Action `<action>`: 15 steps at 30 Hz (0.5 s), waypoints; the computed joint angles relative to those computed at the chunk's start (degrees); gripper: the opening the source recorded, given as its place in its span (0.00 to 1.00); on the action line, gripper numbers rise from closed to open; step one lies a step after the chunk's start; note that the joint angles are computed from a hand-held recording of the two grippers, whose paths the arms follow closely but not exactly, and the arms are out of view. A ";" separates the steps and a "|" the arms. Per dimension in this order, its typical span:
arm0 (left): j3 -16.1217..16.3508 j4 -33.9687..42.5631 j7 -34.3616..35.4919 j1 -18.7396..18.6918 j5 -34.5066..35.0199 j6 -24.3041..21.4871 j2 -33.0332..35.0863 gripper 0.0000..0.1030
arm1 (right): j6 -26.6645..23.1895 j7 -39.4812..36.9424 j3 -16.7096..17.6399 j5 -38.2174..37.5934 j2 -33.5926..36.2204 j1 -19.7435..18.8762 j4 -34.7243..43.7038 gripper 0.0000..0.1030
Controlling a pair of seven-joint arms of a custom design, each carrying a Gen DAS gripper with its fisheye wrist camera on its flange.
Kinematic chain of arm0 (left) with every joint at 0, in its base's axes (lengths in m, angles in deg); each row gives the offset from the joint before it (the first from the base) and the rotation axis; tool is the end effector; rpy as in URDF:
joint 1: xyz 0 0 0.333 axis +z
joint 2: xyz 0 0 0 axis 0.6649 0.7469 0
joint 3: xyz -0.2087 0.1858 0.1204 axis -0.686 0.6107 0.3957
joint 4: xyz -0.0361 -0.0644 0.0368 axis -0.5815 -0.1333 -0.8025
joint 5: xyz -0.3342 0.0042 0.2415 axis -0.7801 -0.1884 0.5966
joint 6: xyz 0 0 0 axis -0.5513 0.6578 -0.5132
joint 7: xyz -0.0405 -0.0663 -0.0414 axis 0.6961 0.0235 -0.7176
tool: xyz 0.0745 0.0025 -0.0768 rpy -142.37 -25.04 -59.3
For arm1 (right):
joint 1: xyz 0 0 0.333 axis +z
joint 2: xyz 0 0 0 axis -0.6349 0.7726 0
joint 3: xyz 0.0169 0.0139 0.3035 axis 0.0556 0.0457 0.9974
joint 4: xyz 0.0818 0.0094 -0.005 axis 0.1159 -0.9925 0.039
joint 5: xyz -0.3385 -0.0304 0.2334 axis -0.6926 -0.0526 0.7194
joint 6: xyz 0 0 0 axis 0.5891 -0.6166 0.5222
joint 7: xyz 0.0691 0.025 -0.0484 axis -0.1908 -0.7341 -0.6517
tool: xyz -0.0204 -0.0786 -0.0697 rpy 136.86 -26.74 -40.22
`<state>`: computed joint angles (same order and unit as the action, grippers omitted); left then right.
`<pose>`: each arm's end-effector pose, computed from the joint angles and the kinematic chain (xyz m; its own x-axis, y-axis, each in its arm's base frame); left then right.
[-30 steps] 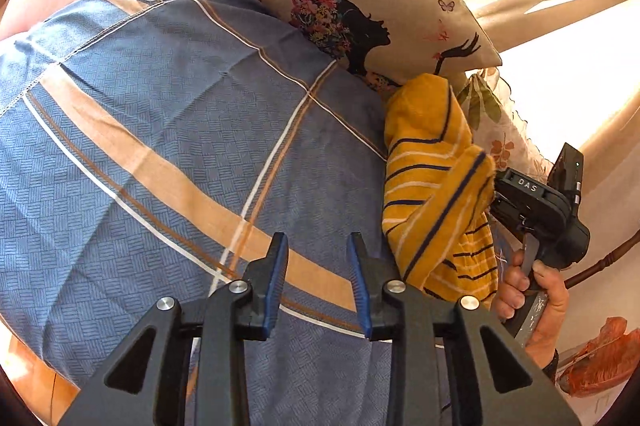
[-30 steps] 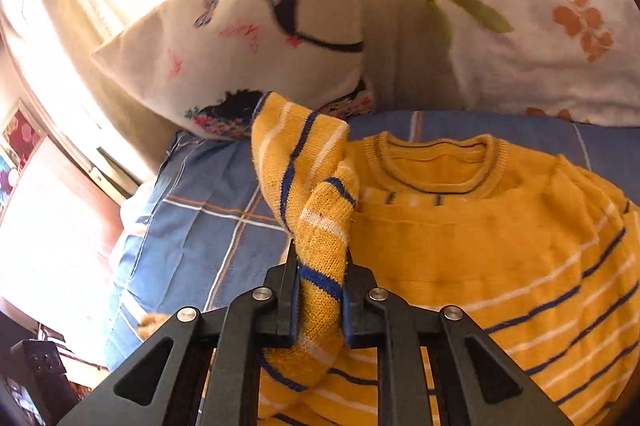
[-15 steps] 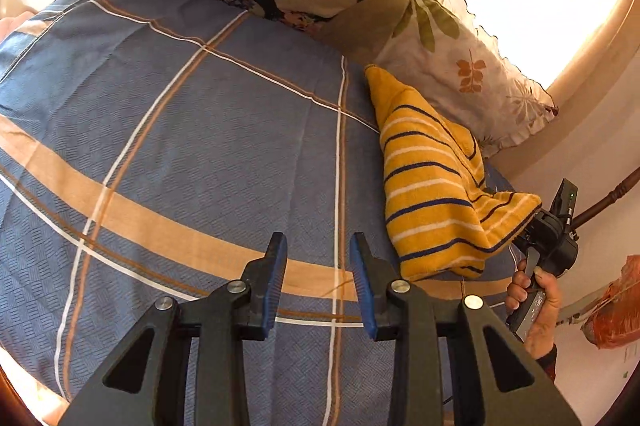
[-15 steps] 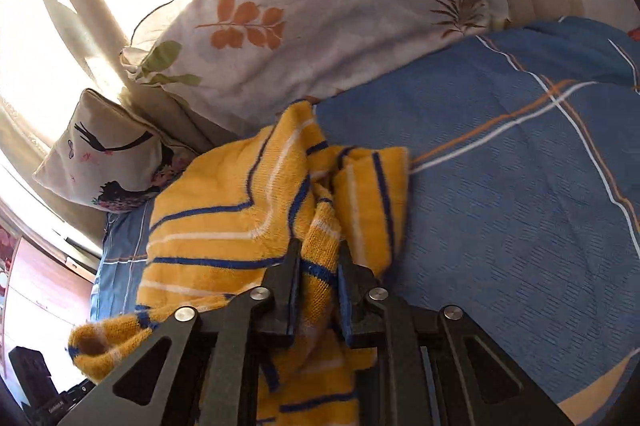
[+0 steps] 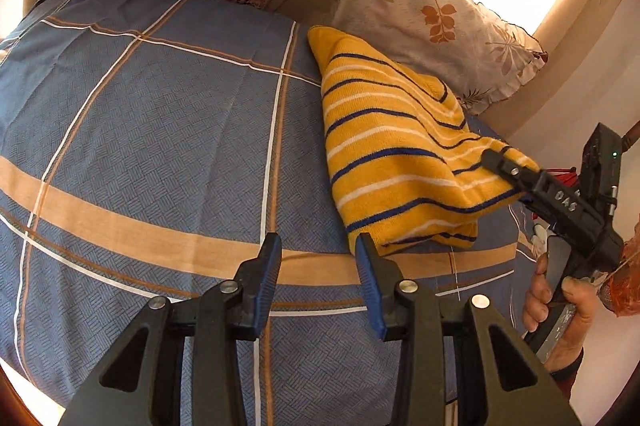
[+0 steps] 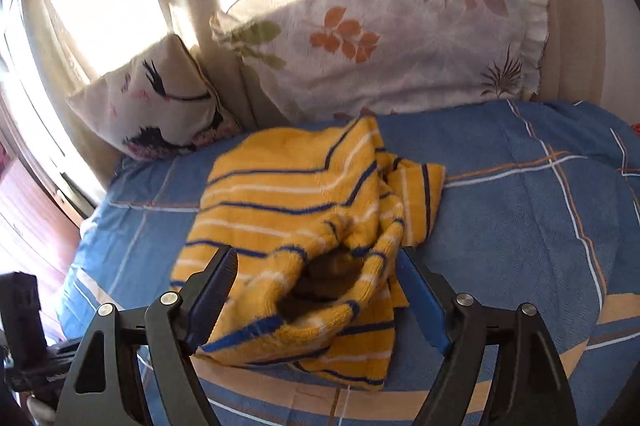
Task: Fold small clothes
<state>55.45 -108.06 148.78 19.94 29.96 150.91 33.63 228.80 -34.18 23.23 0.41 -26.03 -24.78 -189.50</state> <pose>0.3809 -0.1743 0.4465 0.0521 -0.8988 0.4353 -0.8312 -0.2806 -0.4800 0.4838 0.0133 0.4653 0.2623 -0.9179 -0.2977 -0.7483 0.0013 -0.6633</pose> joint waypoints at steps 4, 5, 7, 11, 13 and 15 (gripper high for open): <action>-0.43 0.96 -0.20 1.23 1.32 -0.75 0.22 0.38 | -6.47 -3.67 -2.60 3.65 2.15 -0.91 0.24 0.08; -0.47 1.52 -0.08 1.47 1.60 -0.53 0.76 0.41 | -6.04 -4.10 -2.60 4.60 2.04 -1.84 -0.30 0.08; 0.34 3.07 1.12 0.98 1.34 0.96 2.94 0.50 | -6.56 -3.51 -2.81 5.66 2.84 -3.81 -0.61 0.08; 6.82 10.26 11.17 -4.97 -5.42 2.90 12.35 0.58 | -8.80 -3.09 -2.33 6.59 5.82 -6.60 -0.30 0.09; 8.98 15.40 16.66 -6.66 -9.99 1.55 17.88 0.60 | -9.62 -2.39 -1.42 6.26 6.23 -7.86 0.10 0.15; 11.41 20.78 24.22 -8.63 -17.45 -0.87 22.94 0.60 | -10.18 -1.13 -0.93 5.53 5.73 -9.03 0.42 0.38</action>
